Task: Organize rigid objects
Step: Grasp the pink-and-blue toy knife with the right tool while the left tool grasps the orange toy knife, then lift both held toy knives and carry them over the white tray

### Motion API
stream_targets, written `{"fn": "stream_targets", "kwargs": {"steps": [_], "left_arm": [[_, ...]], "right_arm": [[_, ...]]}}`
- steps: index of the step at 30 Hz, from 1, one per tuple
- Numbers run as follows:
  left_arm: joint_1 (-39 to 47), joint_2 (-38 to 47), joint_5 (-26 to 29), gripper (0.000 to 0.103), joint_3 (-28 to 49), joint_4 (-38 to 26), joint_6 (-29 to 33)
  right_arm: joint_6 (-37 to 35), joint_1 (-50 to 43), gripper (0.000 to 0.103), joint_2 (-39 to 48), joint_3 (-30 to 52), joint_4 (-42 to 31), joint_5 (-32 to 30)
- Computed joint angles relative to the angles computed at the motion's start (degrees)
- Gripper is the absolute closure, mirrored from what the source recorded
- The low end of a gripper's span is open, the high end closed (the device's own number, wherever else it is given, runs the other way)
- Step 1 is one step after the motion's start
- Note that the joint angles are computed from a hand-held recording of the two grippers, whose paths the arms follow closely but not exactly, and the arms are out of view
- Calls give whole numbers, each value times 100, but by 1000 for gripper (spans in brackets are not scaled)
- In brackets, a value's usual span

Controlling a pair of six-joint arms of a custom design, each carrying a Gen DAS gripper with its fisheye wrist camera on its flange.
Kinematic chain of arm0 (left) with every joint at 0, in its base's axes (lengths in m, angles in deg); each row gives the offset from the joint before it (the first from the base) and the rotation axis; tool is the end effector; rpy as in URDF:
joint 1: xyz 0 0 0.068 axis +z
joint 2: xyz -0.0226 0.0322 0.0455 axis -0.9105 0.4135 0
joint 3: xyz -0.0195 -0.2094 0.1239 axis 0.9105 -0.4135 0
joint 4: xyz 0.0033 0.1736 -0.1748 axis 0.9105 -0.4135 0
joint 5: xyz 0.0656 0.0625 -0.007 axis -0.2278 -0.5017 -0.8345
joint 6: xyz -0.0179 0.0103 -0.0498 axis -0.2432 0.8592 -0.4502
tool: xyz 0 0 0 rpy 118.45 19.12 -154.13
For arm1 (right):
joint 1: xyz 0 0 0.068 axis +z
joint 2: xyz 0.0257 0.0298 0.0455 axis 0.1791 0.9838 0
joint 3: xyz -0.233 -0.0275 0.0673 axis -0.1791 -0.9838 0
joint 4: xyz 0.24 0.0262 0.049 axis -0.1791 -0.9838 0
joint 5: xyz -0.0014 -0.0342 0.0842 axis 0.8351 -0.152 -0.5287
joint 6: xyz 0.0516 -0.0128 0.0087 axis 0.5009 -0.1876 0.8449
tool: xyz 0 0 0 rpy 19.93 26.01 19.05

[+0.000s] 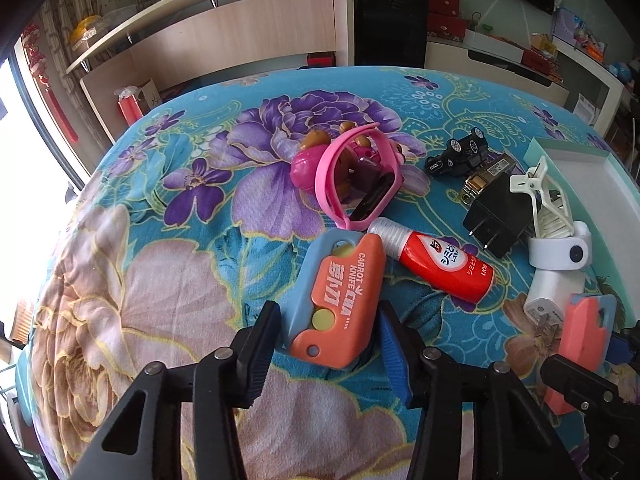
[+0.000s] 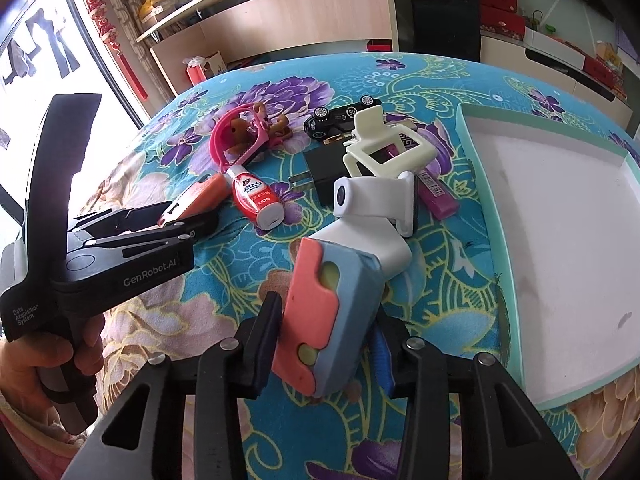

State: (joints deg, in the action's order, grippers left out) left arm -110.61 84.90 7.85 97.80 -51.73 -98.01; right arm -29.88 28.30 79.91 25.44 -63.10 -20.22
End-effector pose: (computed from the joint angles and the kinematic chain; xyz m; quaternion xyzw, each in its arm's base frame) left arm 0.2605 -0.2377 0.0871 -0.0812 0.9573 0.0466 0.2737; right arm 0.2600 0.0940 0.0929 -0.2124 0.9335 0.1557 0.2433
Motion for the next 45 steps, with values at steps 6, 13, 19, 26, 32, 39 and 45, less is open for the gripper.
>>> {"fn": "stream_targets", "kwargs": {"steps": [6,13,19,26,32,39,45], "left_arm": [[-227,-161,-99,56,-158,-5,-496],[-572,-578,-339,57,-484,3,-1319],[-746,-819,-710,65,-177,-335,-1434],[-654,-541,-737,79,245,-499,-1304],[-522,-104,-666,79,419,-264,-1137],[-475,342,-610,80,477,-96,-1241],[-417,739,-568,79,931,-484,-1130]], "right_arm": [[-12,-116,65,-199,-87,-12,-73],[-21,-337,66,-502,-173,-63,-303],[-60,-673,66,-961,-98,-227,-646],[36,-1128,66,-923,342,-391,-947],[32,-1303,67,-773,610,-417,-1076],[12,-1402,67,-485,691,-350,-1125],[50,-1445,67,-284,873,-388,-1183]]}}
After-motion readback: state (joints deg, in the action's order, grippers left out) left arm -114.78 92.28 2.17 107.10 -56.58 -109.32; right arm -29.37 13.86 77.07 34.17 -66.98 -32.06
